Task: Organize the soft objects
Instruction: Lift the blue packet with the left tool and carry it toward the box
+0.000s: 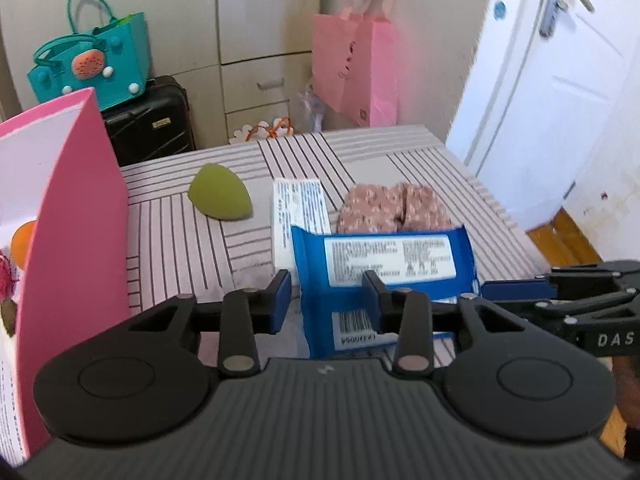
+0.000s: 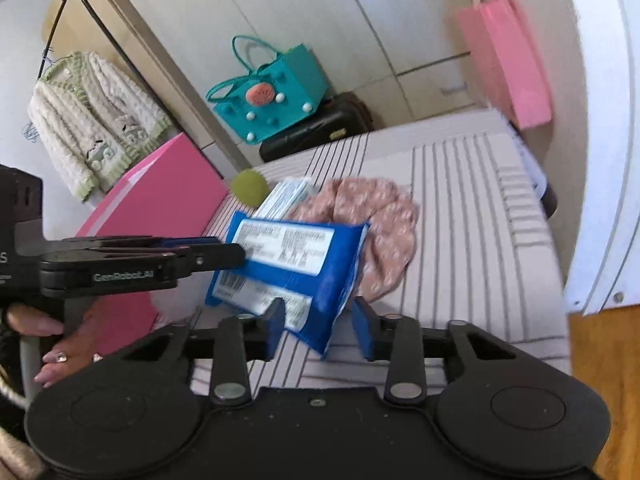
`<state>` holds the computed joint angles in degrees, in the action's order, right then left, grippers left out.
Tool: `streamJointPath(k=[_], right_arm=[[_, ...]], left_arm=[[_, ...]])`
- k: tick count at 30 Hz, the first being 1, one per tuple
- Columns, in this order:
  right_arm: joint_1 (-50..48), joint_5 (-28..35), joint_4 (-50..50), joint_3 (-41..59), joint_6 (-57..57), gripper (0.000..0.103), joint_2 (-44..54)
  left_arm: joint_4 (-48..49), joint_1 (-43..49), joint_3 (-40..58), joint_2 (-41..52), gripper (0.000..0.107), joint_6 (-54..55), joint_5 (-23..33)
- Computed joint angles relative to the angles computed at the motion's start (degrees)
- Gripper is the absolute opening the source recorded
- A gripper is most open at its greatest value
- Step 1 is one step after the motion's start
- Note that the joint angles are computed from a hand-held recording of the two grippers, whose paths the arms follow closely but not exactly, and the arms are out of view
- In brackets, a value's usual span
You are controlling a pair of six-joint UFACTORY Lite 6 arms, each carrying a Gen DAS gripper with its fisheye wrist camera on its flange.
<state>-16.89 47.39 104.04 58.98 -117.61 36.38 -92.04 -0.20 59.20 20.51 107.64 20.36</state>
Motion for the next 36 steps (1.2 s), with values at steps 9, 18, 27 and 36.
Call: streamJointPath(k=[9,18,27,36], right_arm=[[0.93,-0.43,1.41,1.46,1.97,0.030,2.24],[2.16,-1.14,6.34,-2.35,-1.27,0.030,-0.31],[0.83,-0.65,3.57,-8.66,-1.69,0.034,-6.58],[-1.13,-2.35,-9.38,-17.23,6.24,0.044,-18.77]], left_arm=[[0.74,-0.40,1.10,0.98,0.030,-0.78,0.10],[6.44,-0.18,1.13,1.28,0.035,-5.95,5.11],[0.38,-0.30,-11.95,-12.85,0.035,2.04,5.04],[19.47,4.30,-22.03,-28.61,0.035,-15.13,10.42]])
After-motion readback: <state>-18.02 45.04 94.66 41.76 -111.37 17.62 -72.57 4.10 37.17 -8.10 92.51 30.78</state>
